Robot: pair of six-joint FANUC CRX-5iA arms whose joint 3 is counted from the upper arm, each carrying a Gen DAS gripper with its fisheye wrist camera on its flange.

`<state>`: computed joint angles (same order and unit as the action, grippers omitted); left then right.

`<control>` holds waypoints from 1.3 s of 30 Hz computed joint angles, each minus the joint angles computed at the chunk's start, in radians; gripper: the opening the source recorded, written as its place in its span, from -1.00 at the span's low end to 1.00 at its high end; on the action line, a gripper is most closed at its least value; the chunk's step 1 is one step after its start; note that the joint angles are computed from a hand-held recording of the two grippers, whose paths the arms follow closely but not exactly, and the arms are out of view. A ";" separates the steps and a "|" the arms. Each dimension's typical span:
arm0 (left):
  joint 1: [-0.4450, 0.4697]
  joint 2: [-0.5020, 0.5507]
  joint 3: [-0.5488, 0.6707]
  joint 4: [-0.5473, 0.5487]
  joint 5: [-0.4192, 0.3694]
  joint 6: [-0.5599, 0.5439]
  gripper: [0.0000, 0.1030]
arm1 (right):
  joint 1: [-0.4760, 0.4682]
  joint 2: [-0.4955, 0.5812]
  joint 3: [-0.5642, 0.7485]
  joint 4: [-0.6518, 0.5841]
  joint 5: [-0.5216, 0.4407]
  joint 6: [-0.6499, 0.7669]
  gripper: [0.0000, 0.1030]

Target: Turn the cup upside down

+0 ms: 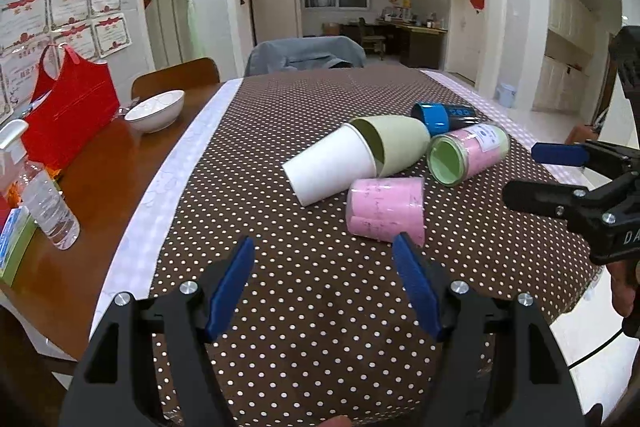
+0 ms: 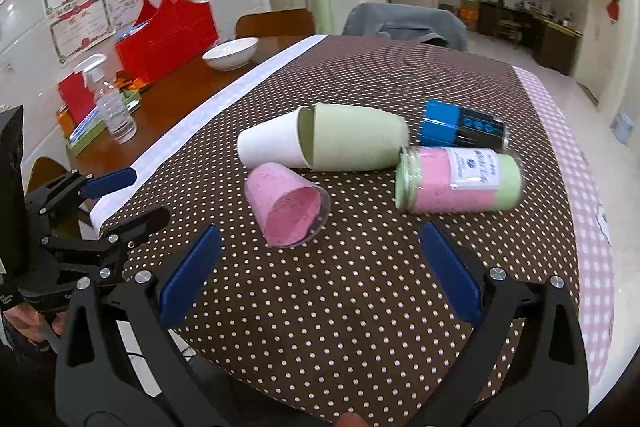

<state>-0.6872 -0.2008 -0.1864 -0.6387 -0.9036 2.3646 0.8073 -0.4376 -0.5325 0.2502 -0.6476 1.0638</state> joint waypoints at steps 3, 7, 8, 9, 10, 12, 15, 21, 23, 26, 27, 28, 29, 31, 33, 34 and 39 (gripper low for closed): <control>0.001 0.004 0.010 -0.005 -0.016 0.012 0.38 | -0.019 0.040 0.060 -0.068 -0.033 0.102 0.89; -0.001 0.004 0.018 -0.018 -0.031 0.029 0.38 | -0.061 0.110 0.172 -0.207 -0.105 0.283 0.89; -0.003 0.005 0.022 -0.024 -0.037 0.034 0.38 | -0.062 0.122 0.183 -0.205 -0.115 0.297 0.89; -0.005 0.006 0.025 -0.030 -0.044 0.039 0.38 | -0.062 0.133 0.193 -0.200 -0.123 0.308 0.88; -0.008 0.008 0.029 -0.039 -0.052 0.045 0.38 | -0.061 0.152 0.211 -0.197 -0.139 0.329 0.89; -0.007 0.009 0.033 -0.048 -0.063 0.050 0.38 | -0.069 0.190 0.258 -0.234 -0.179 0.402 0.88; 0.002 0.012 0.035 -0.050 -0.069 0.050 0.38 | -0.073 0.240 0.312 -0.265 -0.236 0.489 0.88; 0.030 0.018 0.033 -0.035 -0.064 0.039 0.38 | -0.069 0.361 0.425 -0.280 -0.353 0.612 0.88; 0.037 0.019 0.033 -0.035 -0.065 0.045 0.38 | -0.073 0.411 0.483 -0.298 -0.412 0.665 0.88; 0.056 0.018 0.026 -0.024 -0.058 0.042 0.38 | -0.071 0.481 0.556 -0.296 -0.490 0.709 0.88; 0.060 0.020 0.024 -0.022 -0.057 0.042 0.38 | -0.071 0.500 0.579 -0.298 -0.515 0.723 0.88; 0.066 0.021 0.021 -0.016 -0.056 0.042 0.38 | -0.073 0.533 0.619 -0.313 -0.564 0.755 0.88; 0.073 0.021 0.017 -0.008 -0.052 0.038 0.38 | -0.076 0.560 0.653 -0.321 -0.601 0.776 0.88; 0.088 0.021 0.006 0.012 -0.040 0.027 0.38 | -0.071 0.602 0.697 -0.318 -0.654 0.796 0.88; 0.101 0.020 -0.004 0.028 -0.031 0.021 0.38 | -0.062 0.646 0.740 -0.305 -0.704 0.807 0.88; 0.107 0.018 -0.010 0.035 -0.026 0.019 0.38 | -0.057 0.664 0.757 -0.297 -0.720 0.808 0.88; 0.137 0.009 -0.034 0.067 -0.001 0.007 0.38 | -0.051 0.767 0.866 -0.301 -0.826 0.827 0.87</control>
